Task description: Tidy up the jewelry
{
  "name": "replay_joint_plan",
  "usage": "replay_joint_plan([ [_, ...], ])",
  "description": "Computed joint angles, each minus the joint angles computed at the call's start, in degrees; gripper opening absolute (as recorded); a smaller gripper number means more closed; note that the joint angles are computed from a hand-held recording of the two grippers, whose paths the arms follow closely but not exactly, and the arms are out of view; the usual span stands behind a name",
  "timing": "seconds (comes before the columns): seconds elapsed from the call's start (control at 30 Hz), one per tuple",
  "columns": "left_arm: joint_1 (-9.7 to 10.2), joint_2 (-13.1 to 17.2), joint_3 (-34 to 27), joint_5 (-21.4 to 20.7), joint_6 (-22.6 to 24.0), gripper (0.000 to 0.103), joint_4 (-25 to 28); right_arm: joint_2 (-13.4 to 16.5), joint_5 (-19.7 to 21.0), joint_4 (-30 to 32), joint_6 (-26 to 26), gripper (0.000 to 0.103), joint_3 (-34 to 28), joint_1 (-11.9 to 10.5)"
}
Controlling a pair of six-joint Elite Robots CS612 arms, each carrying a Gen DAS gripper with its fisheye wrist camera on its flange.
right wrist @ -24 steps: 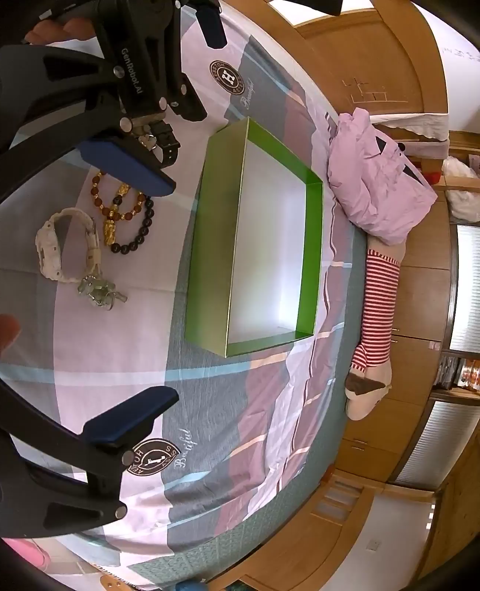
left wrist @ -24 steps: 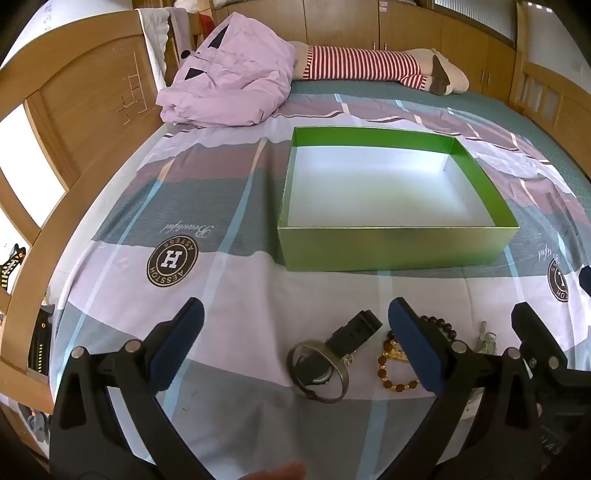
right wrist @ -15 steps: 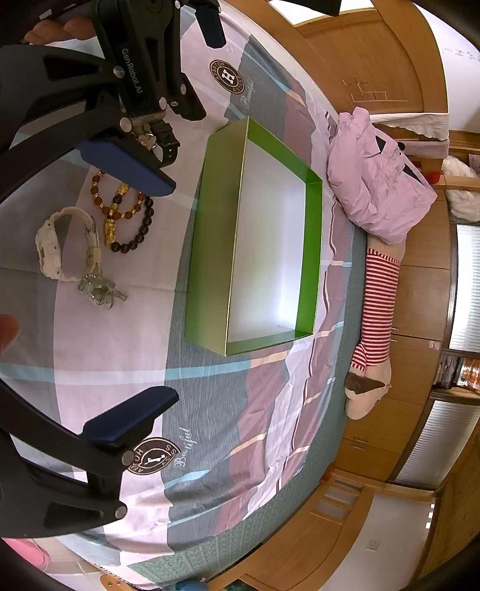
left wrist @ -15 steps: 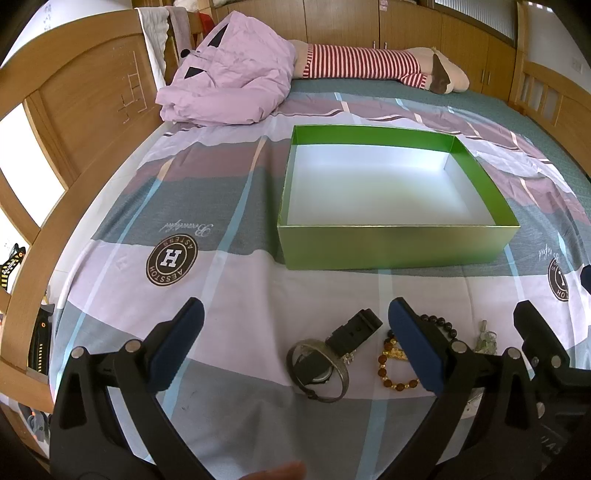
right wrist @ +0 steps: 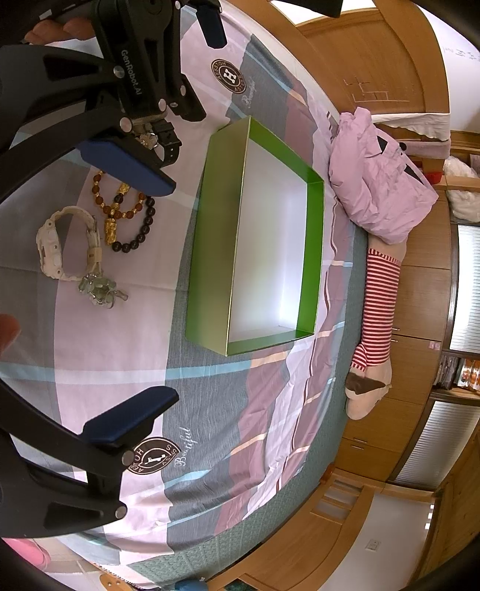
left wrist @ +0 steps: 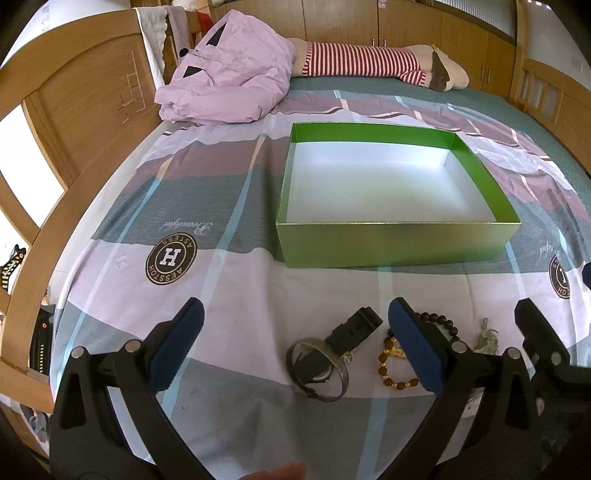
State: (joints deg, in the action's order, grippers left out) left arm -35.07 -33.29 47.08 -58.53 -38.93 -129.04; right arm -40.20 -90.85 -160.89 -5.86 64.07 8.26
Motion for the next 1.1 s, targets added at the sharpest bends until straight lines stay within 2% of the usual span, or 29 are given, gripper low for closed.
replay_joint_plan([
  [0.1,0.2,0.31,-0.61,-0.6,0.3,0.101,1.58,0.41,-2.26,2.18,-0.66,0.102,-1.04,0.08],
  [0.2,0.59,0.92,-1.97,-2.46,1.86,0.101,3.67,1.25,-5.54,7.85,-2.7,0.102,-3.52,0.02],
  [0.23,0.88,1.2,-2.99,-2.92,2.61,0.101,5.82,1.55,-6.5,10.05,-2.77,0.102,-4.39,-0.08],
  [0.3,1.41,1.02,-2.83,-4.21,2.33,0.099,5.46,1.66,-2.9,15.39,-1.17,0.099,-5.56,-1.24],
  [0.33,1.78,0.78,-2.46,-5.5,2.06,0.097,4.9,1.65,-0.25,18.53,0.4,0.09,-6.13,-1.92],
  [0.37,1.85,0.6,-1.58,-5.08,2.04,0.09,2.48,1.67,2.76,21.81,1.19,0.086,-6.74,-2.59],
  [0.4,2.06,0.45,-0.91,-5.17,1.66,0.083,0.8,1.69,4.39,24.0,0.99,0.07,-7.07,-2.92],
  [0.43,2.18,0.38,-0.33,-5.59,1.46,0.08,-0.8,1.59,5.1,25.21,0.69,0.053,-7.04,-2.95],
  [0.47,2.43,0.46,-0.36,-7.33,1.23,0.078,-0.9,1.36,5.92,25.46,0.05,0.046,-6.62,-2.96],
  [0.5,2.68,0.59,-0.8,-9.51,1.1,0.078,0.0,1.05,7.72,25.47,-0.84,0.042,-6.03,-3.04],
  [0.6,3.06,1.3,-1.55,-15.7,1.83,0.078,-0.46,0.76,14.96,30.31,-4.65,0.041,-6.13,-3.44],
  [0.63,3.1,1.4,-1.81,-18.53,0.94,0.078,-0.71,0.77,15.82,31.89,-5.56,0.042,-6.41,-3.41],
  [0.7,2.96,1.98,-2.95,-18.93,2.59,0.078,1.01,0.84,13.66,33.8,-7.54,0.042,-6.79,-2.56],
  [0.8,2.79,3.07,-5.22,-17.93,3.23,0.078,5.65,1.11,10.73,36.4,-10.38,0.048,-7.15,-1.85],
  [0.83,2.83,3.52,-6.17,-17.9,2.83,0.074,7.67,1.24,9.84,37.03,-10.84,0.048,-7.24,-1.67],
  [0.9,3.24,4.45,-8.18,-19.03,1.53,0.045,12.18,1.62,8.84,37.87,-11.0,0.046,-7.53,-1.47],
  [0.93,3.49,4.41,-8.28,-19.98,0.8,0.045,13.31,1.71,8.65,37.98,-10.79,0.036,-7.53,-1.49],
  [0.97,3.73,4.26,-7.88,-20.44,-0.15,0.042,12.82,1.73,7.89,37.43,-10.51,0.033,-7.44,-1.45],
  [1.03,3.96,3.83,-7.14,-20.32,-1.02,0.036,11.71,1.52,6.16,34.71,-9.66,0.016,-6.77,-1.41],
  [1.1,4.22,3.18,-6.07,-20.01,-2.41,0.031,10.15,1.11,5.28,31.48,-8.77,0.011,-5.65,-1.57],
])
